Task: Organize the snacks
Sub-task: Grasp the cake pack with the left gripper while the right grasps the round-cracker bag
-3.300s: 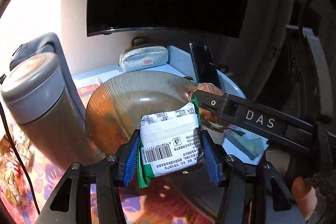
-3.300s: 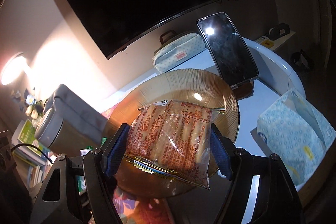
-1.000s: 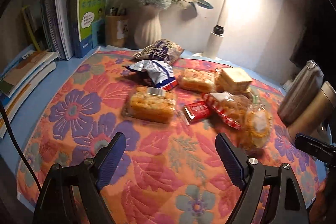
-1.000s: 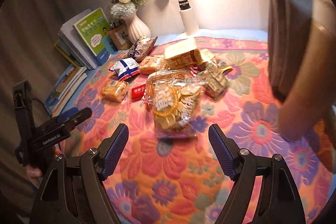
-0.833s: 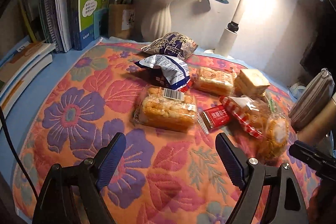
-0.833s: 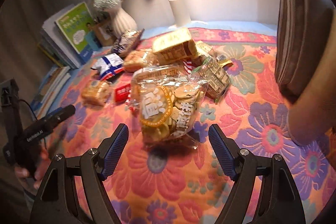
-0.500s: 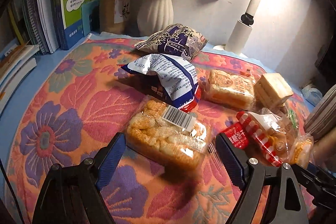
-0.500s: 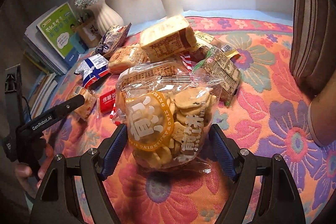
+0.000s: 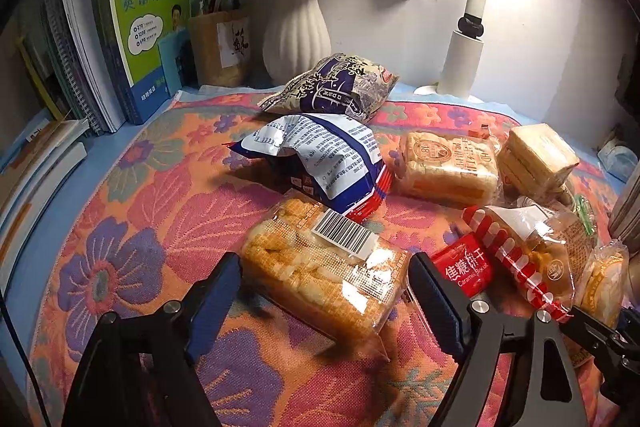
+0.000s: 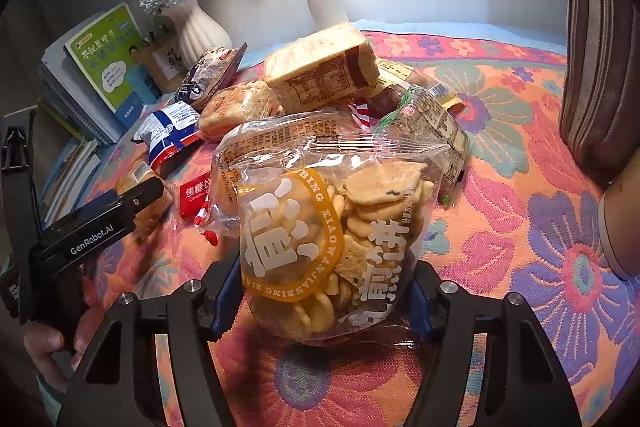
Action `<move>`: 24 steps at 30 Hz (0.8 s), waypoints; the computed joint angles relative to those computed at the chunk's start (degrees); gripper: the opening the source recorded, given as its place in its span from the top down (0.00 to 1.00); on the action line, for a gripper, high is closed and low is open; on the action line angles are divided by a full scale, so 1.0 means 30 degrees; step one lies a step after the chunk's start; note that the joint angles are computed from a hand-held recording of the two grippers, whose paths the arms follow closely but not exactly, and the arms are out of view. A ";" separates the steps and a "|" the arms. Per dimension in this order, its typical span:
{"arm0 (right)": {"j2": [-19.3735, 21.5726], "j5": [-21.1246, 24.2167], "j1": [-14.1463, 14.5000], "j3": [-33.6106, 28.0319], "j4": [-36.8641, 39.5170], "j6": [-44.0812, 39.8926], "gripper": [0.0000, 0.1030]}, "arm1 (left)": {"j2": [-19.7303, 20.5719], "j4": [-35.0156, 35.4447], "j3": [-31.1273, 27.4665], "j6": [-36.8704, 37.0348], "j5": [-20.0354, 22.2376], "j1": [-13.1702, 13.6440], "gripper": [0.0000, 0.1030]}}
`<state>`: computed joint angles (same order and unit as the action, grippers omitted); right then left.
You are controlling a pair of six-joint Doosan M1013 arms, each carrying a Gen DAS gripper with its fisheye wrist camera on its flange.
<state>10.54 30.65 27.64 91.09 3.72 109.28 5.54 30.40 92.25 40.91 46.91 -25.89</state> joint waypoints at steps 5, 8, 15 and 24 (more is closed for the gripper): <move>-0.0035 -0.0176 -0.0038 0.0084 0.0170 -0.0131 0.38 | -0.0036 -0.0234 0.0042 0.0051 -0.0172 0.0076 0.19; -0.0059 -0.0225 -0.0050 0.0114 0.0375 -0.0219 0.38 | -0.0034 -0.0209 0.0039 0.0056 -0.0143 0.0082 0.19; -0.0087 -0.0325 -0.0081 0.0178 0.0565 -0.0344 0.38 | -0.0039 -0.0241 0.0053 0.0036 -0.0189 0.0088 0.19; -0.0117 -0.0413 -0.0114 0.0207 0.0851 -0.0532 0.38 | -0.0079 -0.0530 0.0109 0.0069 -0.0421 0.0173 0.19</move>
